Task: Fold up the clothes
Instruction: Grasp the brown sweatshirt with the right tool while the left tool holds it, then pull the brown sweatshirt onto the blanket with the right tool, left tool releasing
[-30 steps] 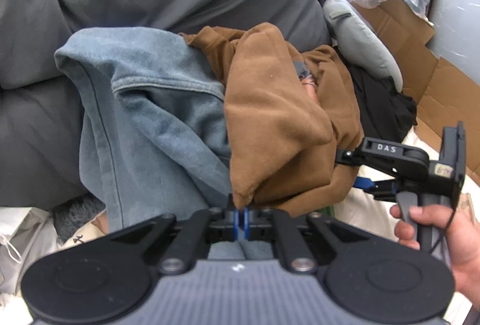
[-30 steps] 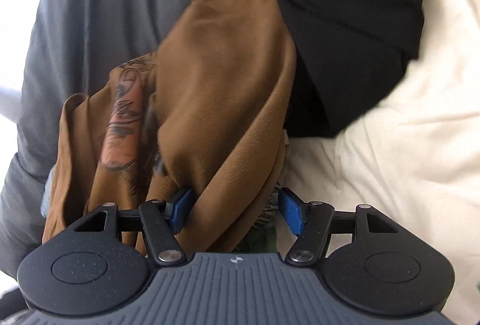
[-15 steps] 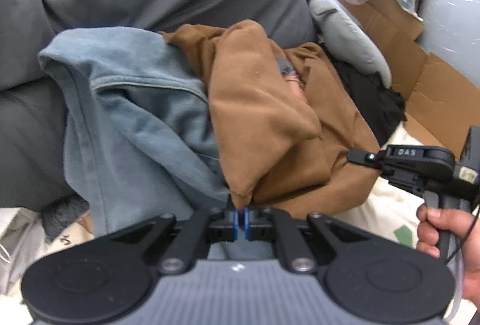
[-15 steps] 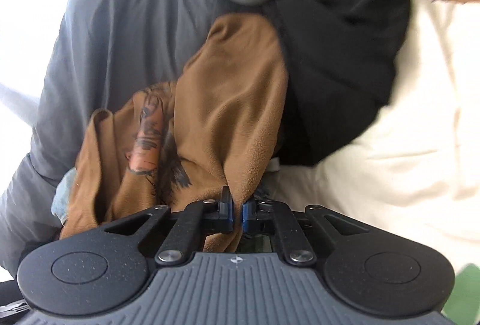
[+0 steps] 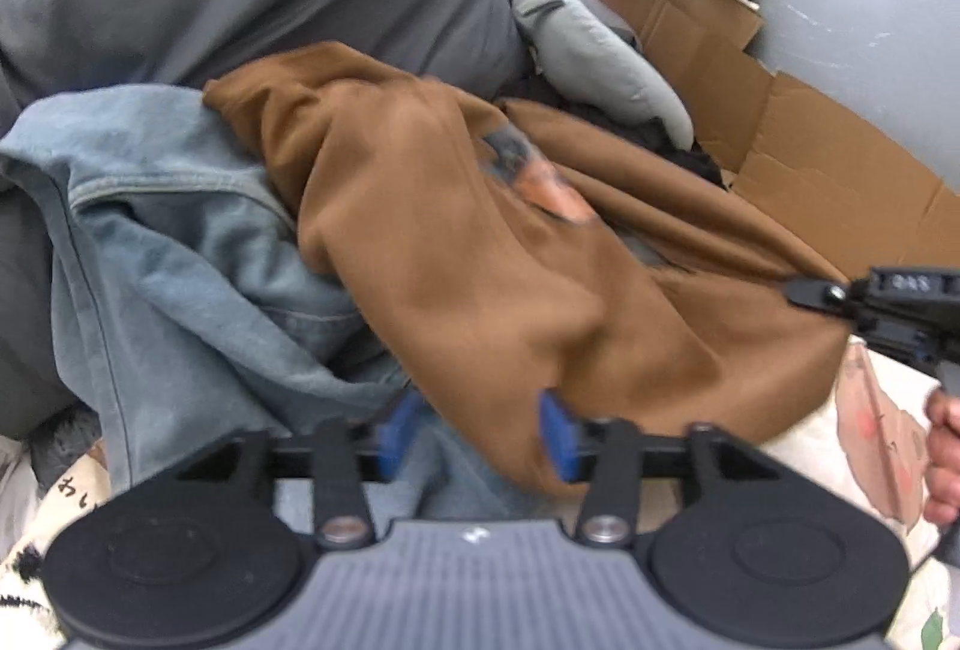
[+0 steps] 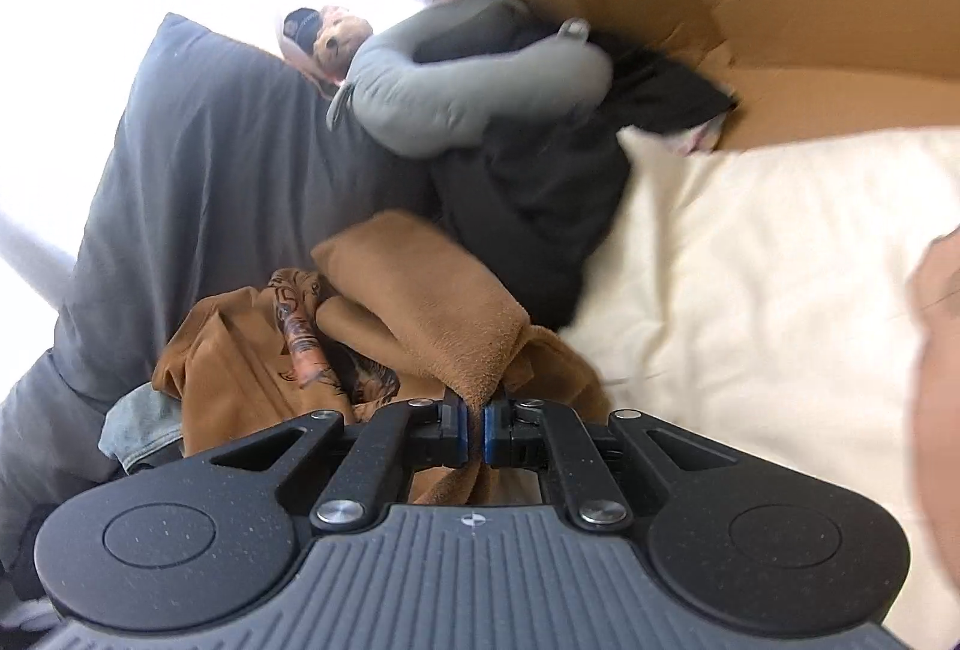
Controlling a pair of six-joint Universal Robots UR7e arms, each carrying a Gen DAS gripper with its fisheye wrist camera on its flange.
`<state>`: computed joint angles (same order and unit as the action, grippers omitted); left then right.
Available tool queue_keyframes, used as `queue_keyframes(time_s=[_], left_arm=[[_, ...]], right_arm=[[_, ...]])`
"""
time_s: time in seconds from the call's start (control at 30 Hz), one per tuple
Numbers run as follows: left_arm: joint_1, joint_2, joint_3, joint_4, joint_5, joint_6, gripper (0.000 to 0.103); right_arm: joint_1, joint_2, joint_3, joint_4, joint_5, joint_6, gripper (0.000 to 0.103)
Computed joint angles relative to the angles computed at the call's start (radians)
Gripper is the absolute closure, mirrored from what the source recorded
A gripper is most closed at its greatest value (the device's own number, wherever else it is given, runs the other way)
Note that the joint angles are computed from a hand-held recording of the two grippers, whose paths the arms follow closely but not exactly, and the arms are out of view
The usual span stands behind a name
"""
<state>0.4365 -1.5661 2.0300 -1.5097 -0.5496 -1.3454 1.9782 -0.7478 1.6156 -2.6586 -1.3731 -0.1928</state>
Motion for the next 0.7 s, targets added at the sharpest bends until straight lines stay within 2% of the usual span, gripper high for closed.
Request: queue_keyframes(time_s=[0.13, 0.33, 0.5, 0.57, 0.7], left_arm=[[0.008, 0.018, -0.003, -0.037, 0.005, 0.029, 0.033], [0.034, 0.058, -0.018, -0.025, 0.01, 0.008, 0.026], [0.061, 0.09, -0.012, -0.066, -0.027, 0.039, 0.024], [0.07, 0.112, -0.017, -0.062, -0.051, 0.048, 0.024], [0.075, 0.131, 0.004, -0.152, -0.075, 0.112, 0.024]], right_arm=[[-0.017, -0.057, 0.002, 0.057, -0.038, -0.053, 0.101], [-0.05, -0.146, 0.005, 0.162, -0.104, -0.115, 0.101], [-0.075, -0.228, -0.003, 0.308, -0.159, -0.198, 0.101], [-0.087, -0.264, 0.004, 0.339, -0.178, -0.209, 0.101], [-0.119, -0.347, 0.044, 0.349, -0.21, -0.199, 0.101]])
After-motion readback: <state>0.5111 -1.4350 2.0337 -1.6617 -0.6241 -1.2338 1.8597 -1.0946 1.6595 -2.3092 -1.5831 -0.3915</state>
